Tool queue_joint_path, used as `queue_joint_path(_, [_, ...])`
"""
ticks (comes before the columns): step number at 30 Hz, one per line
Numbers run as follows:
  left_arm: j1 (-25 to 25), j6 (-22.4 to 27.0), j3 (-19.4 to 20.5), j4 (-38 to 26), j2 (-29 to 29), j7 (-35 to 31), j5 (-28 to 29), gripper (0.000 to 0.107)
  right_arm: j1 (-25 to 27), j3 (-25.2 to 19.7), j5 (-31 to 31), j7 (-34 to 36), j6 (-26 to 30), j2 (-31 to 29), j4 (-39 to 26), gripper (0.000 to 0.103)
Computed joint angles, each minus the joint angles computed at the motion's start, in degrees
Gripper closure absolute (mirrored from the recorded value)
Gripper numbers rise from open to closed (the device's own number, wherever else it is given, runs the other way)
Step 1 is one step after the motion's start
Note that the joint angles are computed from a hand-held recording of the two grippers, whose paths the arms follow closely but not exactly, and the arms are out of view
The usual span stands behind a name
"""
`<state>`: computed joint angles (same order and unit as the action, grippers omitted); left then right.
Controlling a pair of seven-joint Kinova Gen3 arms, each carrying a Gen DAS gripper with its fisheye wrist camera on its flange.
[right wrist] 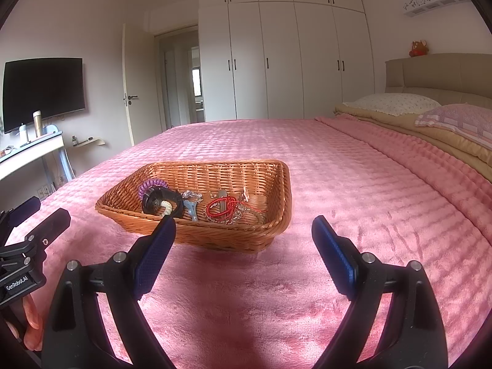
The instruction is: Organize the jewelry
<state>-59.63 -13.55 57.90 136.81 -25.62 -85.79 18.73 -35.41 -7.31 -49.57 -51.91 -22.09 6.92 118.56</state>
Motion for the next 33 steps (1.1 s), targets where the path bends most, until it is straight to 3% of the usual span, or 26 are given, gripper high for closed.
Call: queue_joint_path(33, [-0.07, 0.26, 0.07, -0.15, -0.08, -0.23, 0.13, 0.015, -0.13, -0.15, -1.06, 1.04, 0.13, -0.10, -0.02, 0.017])
